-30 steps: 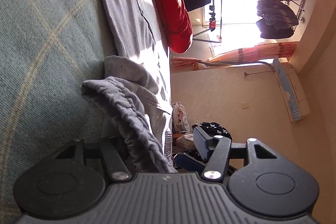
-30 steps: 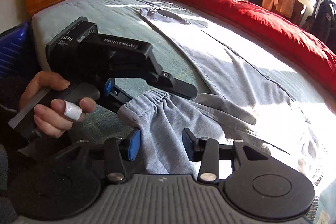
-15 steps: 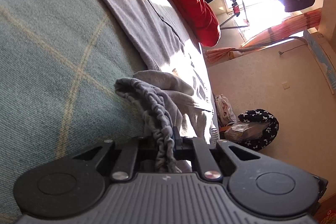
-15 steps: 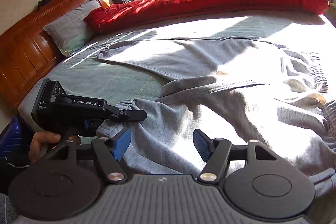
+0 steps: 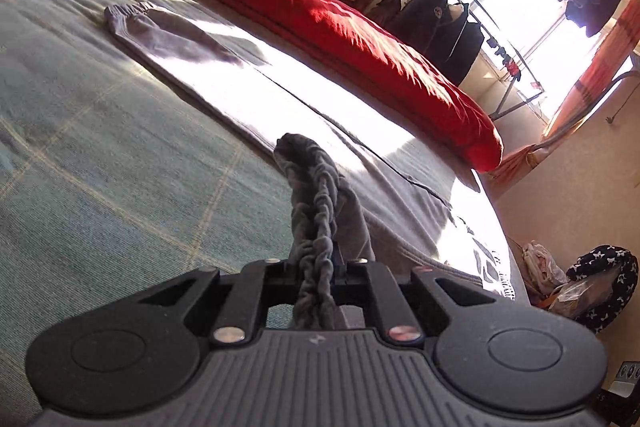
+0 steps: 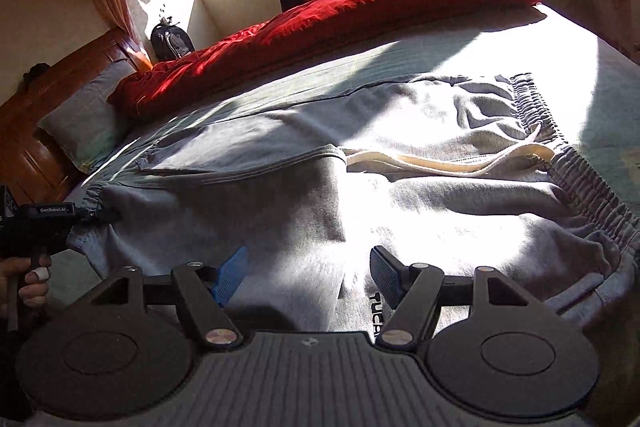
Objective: Fold clothes
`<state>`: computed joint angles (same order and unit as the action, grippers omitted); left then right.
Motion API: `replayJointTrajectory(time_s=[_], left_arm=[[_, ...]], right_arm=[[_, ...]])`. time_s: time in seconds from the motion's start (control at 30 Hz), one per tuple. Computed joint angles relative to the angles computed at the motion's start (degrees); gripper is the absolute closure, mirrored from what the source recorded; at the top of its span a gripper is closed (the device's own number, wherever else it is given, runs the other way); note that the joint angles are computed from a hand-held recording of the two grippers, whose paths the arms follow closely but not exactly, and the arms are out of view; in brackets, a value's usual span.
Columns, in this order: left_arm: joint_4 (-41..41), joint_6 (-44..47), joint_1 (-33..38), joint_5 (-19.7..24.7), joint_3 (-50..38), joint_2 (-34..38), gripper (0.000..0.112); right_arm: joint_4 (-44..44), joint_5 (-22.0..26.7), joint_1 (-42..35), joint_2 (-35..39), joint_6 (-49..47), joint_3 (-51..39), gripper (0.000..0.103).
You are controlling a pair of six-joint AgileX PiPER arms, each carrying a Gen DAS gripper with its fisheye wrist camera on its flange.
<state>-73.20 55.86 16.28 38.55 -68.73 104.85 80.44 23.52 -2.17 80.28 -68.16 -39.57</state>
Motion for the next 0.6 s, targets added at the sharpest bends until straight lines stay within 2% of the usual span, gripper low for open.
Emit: replayJointTrajectory(time_s=[0.2,0.6], left_arm=[[1.9,-1.7,6.4,-2.1,-0.4,-1.8,0.104],[11.8,-11.4,12.3,-4.1,-4.3,-1.5,0.104]], right_arm=[[4.6,-1.8,0.7,0.9,-3.0,0.4,0.030],[6.0,-3.9,1.5,0.7,-3.5,0.9,0.028]])
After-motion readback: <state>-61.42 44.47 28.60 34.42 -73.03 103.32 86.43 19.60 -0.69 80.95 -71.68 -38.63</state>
